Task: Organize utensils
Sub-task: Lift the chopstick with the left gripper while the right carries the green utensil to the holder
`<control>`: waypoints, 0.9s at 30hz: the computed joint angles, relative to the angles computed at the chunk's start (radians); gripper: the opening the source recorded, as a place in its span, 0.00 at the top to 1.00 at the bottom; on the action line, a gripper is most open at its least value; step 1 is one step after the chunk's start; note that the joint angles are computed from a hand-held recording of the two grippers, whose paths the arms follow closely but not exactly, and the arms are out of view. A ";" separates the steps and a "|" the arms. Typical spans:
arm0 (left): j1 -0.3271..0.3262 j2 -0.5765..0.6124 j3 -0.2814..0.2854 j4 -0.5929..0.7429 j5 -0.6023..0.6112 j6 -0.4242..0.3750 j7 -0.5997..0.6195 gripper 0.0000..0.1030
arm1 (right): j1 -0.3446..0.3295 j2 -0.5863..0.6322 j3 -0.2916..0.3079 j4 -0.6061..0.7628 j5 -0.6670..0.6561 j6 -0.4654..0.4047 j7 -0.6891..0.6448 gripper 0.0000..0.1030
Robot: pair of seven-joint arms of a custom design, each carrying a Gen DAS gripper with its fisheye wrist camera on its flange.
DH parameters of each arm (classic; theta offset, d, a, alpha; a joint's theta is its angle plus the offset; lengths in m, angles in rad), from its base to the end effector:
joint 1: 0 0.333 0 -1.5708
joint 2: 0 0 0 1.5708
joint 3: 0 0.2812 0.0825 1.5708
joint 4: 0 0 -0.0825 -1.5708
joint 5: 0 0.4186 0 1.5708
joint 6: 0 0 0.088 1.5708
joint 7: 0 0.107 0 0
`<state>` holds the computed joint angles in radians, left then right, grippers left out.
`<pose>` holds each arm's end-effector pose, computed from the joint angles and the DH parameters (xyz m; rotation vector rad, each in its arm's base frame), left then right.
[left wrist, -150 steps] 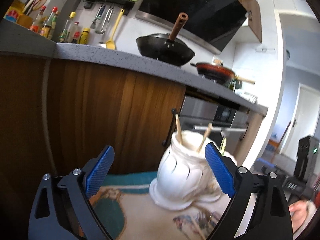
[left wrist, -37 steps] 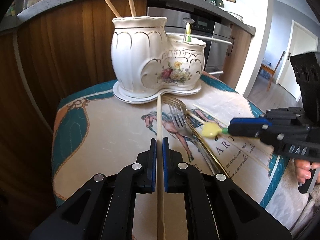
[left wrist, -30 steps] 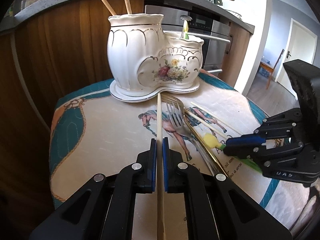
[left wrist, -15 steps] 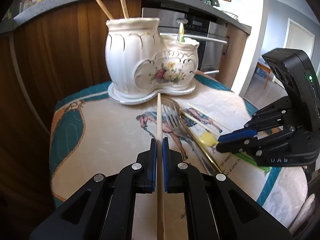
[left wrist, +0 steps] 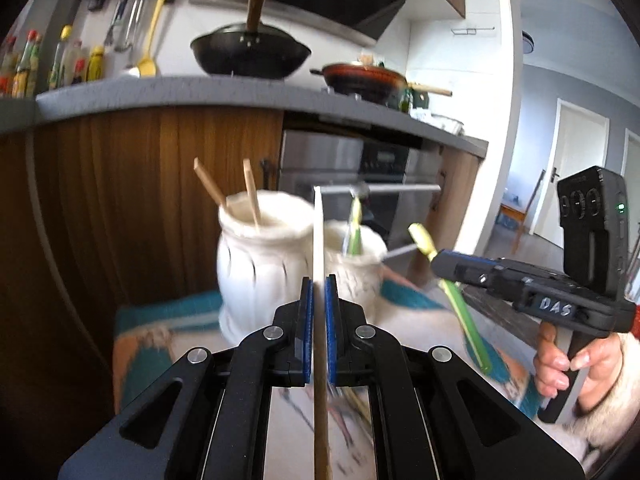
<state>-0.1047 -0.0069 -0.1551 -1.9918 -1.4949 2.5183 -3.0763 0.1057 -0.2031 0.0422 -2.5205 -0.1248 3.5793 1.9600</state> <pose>0.6052 -0.1517 0.4668 -0.8880 2.2163 -1.5709 0.5074 0.0919 0.4517 -1.3207 1.4371 -0.7349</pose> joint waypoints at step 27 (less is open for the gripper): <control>0.096 0.367 -0.181 0.509 -0.077 0.069 -0.055 0.94 | 0.036 0.309 -0.064 0.340 0.165 0.144 -0.091 0.91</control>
